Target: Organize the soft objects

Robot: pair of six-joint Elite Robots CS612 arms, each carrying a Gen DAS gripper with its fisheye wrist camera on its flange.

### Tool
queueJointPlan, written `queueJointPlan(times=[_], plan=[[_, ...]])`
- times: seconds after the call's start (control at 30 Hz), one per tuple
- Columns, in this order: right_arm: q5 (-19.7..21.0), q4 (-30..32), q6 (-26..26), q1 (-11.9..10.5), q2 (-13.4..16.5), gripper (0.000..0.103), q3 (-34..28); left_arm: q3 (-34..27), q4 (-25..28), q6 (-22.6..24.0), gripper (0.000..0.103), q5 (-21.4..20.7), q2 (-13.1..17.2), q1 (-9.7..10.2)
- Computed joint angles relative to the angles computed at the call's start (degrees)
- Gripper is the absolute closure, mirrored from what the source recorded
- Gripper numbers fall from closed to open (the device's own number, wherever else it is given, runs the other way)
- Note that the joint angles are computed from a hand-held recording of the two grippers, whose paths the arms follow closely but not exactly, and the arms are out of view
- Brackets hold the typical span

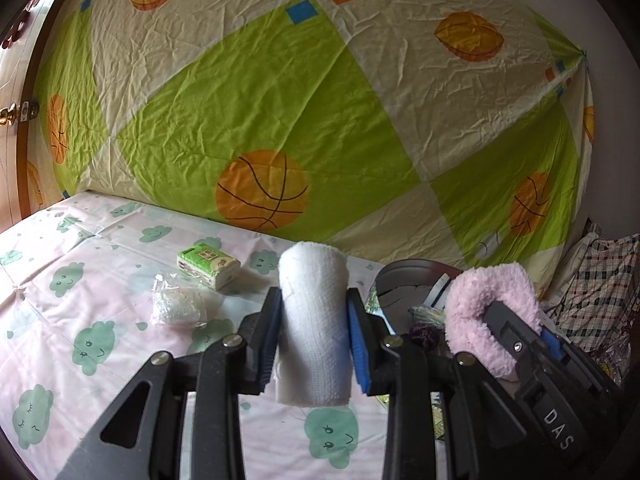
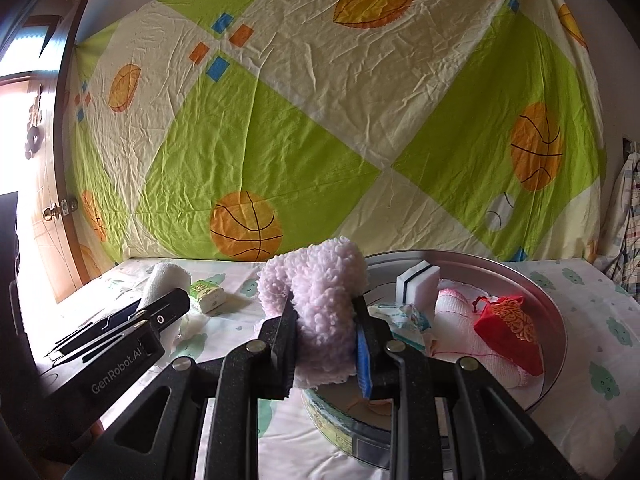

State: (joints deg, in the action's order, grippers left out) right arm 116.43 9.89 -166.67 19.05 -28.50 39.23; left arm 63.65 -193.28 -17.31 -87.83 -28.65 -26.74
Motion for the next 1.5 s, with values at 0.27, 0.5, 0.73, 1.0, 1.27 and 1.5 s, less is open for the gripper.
queueJointPlan(times=[0.27,0.5,0.73,1.0,1.27,1.5], plan=[[0.37,-3.34,0.23,-0.78,-2.82,0.077,5.04,-0.09,0.07,0.54,0.073,-0.12,-0.18,-1.16],[0.77,-5.23,-0.22,-1.49,-4.66,0.077,8.35,-0.6,0.2,0.97,0.073,-0.33,-0.3,-2.11],[1.33,-6.37,0.75,-2.43,-6.18,0.077,11.07,-1.35,0.62,1.32,0.073,-1.32,-0.14,-3.1],[2.31,-6.38,1.03,-3.4,-6.97,0.077,12.53,-2.56,1.58,2.34,0.073,-2.23,0.17,-4.15],[3.27,-6.22,0.69,-4.13,-7.37,0.077,13.32,-3.9,2.54,3.23,0.073,-3.02,0.75,-5.14],[4.13,-5.33,0.99,-4.92,-7.57,0.077,13.59,-5.02,4.09,4.07,0.073,-3.42,1.31,-5.83]])
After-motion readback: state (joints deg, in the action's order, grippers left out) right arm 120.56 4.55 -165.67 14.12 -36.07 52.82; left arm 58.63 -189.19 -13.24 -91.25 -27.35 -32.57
